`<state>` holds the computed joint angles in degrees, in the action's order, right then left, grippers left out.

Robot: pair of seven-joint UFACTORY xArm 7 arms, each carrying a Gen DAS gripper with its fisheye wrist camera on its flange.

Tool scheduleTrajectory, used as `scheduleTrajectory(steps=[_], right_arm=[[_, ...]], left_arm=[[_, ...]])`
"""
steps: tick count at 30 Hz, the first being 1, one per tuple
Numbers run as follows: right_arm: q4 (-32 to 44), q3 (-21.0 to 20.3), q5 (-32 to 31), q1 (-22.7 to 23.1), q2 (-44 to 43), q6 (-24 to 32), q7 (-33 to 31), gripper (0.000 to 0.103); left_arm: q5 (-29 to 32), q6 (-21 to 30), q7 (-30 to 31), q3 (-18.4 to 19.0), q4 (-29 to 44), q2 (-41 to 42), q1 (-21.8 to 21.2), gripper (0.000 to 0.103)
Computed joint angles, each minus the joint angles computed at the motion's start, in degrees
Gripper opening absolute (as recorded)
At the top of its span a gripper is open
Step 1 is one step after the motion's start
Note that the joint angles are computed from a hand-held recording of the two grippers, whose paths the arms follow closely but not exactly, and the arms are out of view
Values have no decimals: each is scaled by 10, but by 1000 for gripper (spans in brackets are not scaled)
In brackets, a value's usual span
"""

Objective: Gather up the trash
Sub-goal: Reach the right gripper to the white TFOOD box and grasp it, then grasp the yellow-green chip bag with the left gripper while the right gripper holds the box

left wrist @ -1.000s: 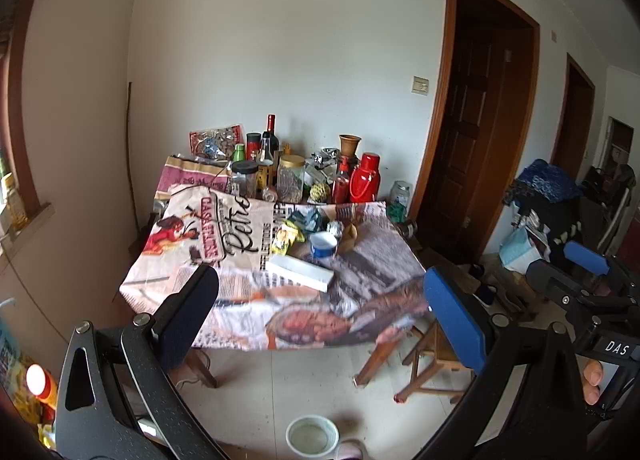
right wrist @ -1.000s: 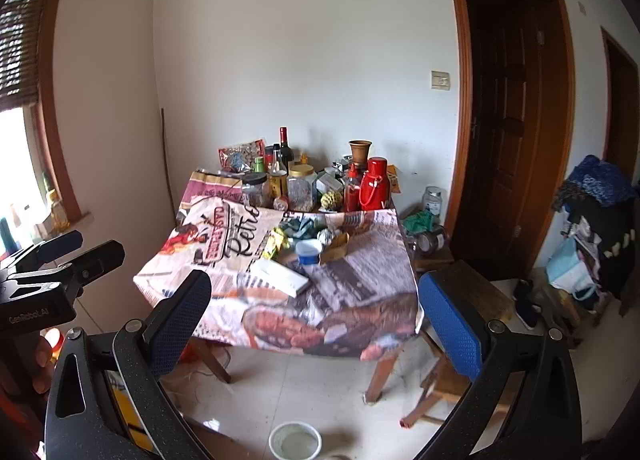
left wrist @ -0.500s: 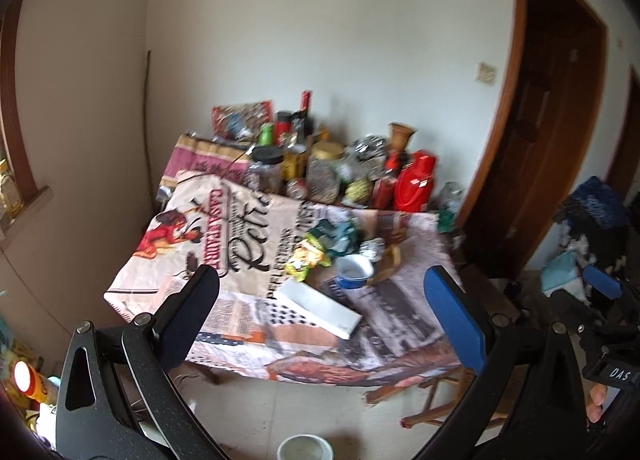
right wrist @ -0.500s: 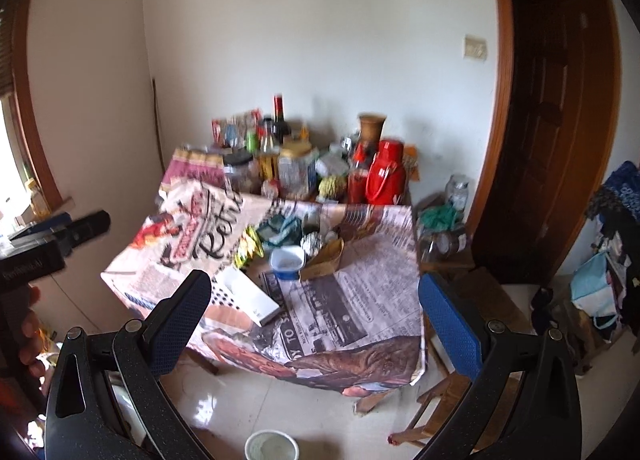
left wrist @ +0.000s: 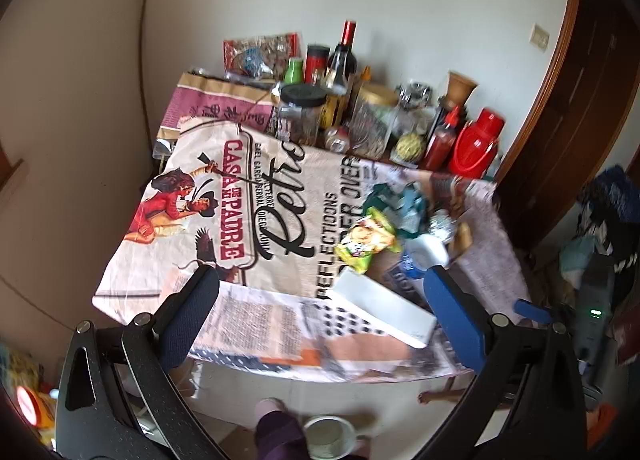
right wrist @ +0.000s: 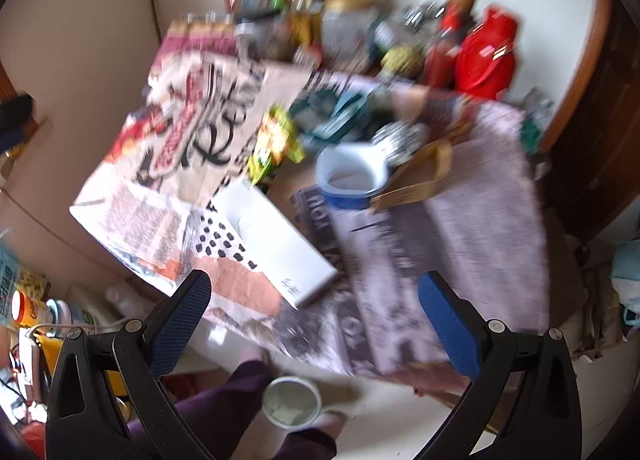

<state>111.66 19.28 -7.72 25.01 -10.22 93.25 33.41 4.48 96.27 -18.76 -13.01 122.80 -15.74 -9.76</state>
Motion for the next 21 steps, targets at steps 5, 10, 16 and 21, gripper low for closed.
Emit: scheduleTrajectory(steps=[5,10,16,21], right_arm=[[27,-10,12,21,85,13,-34,99],[72,-31,8,55,139,36,-79,95],[117,-51,9,85,174,63,-99,65],[128,-53,27,97,168,60,-83,51]], left_arm=[[-62,2,52,59,-47,10,-1,102],[-69,18,96,75,-55,30,8,101],[-78,20,133,89,-54,45,19,101],[-94,34,139,94,-39,65,25,101]])
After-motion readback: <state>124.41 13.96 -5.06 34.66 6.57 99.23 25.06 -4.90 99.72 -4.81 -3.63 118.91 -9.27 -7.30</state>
